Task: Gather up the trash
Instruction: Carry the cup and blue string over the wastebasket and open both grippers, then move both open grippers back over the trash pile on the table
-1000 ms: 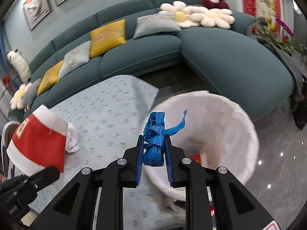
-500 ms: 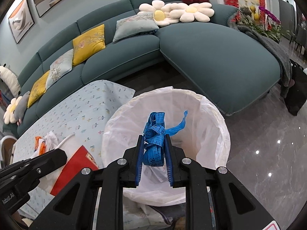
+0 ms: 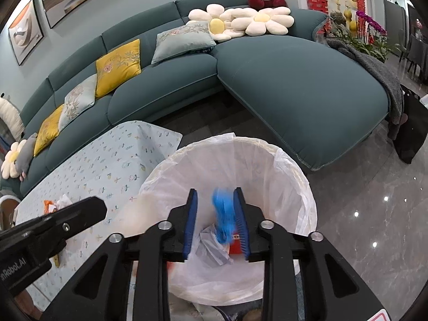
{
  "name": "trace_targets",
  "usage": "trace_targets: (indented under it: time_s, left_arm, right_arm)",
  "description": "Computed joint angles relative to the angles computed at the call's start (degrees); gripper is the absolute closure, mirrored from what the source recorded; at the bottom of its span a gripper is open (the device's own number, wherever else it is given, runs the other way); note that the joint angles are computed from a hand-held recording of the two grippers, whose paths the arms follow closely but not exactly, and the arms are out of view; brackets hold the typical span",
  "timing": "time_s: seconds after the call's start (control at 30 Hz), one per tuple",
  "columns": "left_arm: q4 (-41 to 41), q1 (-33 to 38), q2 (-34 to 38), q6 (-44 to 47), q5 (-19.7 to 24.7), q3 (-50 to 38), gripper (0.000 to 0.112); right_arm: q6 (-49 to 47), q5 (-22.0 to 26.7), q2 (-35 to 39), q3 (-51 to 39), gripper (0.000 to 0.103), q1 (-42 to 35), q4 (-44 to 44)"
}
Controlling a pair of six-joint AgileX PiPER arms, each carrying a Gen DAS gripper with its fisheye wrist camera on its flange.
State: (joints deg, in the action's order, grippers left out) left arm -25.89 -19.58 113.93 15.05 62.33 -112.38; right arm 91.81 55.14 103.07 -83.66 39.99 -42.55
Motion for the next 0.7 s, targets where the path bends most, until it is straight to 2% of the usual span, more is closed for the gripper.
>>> trace_targets:
  time_s: [0.07,0.2,0.53,0.7]
  left_arm:
    - [0.31,-0.03,-0.36,-0.51,-0.59,0.14,0.079]
    - [0.42,0.11,-0.74,-0.75,-0.50,0.35,0.079]
    - [-0.43,2.40,-3.09,0.07,-0.87,2.32,0.078]
    - [-1.39,4.62,-4.99,0.61,-1.25,4.21,0.075]
  right_arm:
    - [-0.32,0.38,0.02,-0.27,0.073,0.07,0.00]
    - [-0.24,0.99,0.05,-0.62,0.069,0.46,-0.10]
    - [-2.19,3.20,1.28,-4.37,0.068,2.08,0.11]
    - [-3.80,5.49,2.76,-8.26,0.061,3.41,-0.20]
